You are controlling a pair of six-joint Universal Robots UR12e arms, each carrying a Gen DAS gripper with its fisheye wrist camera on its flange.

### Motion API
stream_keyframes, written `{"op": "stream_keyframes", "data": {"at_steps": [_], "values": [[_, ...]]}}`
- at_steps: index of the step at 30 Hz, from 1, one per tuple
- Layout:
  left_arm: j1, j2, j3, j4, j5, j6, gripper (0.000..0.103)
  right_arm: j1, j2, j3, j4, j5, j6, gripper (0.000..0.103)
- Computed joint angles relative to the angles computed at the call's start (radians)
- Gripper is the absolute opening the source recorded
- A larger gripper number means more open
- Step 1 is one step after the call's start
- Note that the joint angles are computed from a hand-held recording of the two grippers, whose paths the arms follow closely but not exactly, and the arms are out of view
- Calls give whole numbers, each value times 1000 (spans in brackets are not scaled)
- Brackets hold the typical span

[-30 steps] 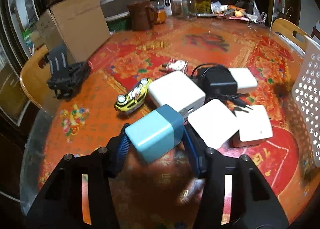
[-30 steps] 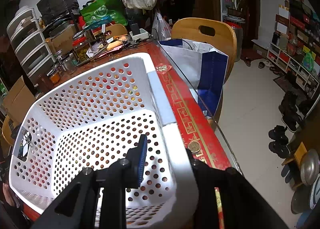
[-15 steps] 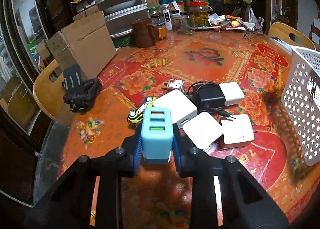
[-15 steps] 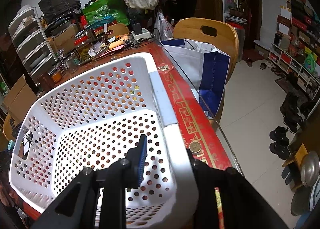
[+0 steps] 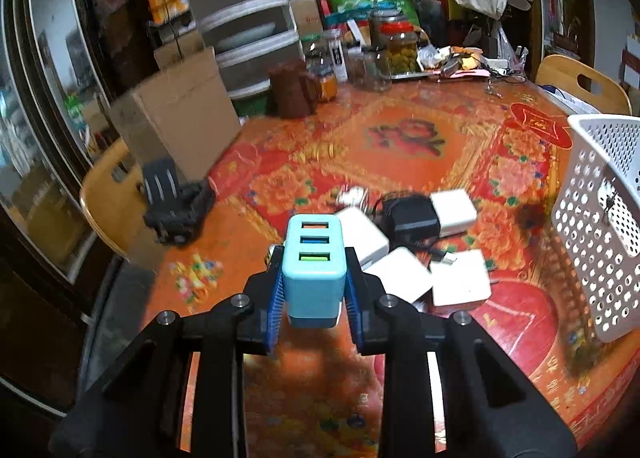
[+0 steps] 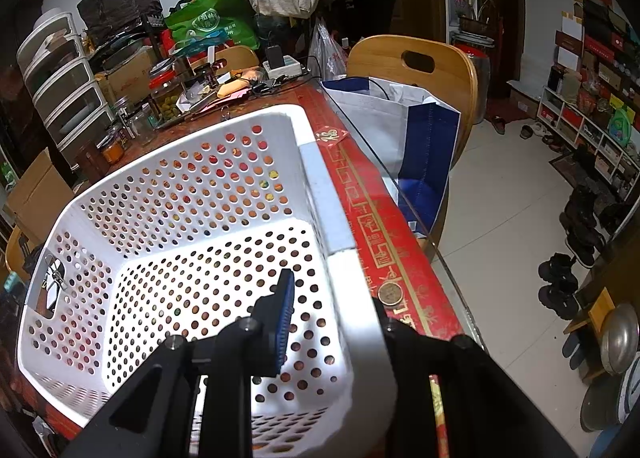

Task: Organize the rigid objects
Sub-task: 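Carry the blue cube into the white basket and open the left tool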

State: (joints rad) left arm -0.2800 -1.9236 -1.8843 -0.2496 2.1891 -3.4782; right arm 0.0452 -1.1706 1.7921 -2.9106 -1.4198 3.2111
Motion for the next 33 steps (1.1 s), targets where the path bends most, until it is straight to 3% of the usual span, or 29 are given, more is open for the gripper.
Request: {"op": "stream_keyframes", "data": {"at_steps": [4, 13, 23, 33], "values": [[-39, -12, 65, -28, 84, 52, 25, 0, 0, 0, 0, 2, -3, 23], [-122, -69, 249, -116, 140, 132, 25, -1, 0, 1, -1, 10, 1, 23], [-191, -206, 513, -315, -14, 190, 25, -4, 3, -2, 6, 24, -2, 23], [-209, -366, 756, -685, -95, 204, 25, -7, 2, -1, 17, 41, -6, 23]]}}
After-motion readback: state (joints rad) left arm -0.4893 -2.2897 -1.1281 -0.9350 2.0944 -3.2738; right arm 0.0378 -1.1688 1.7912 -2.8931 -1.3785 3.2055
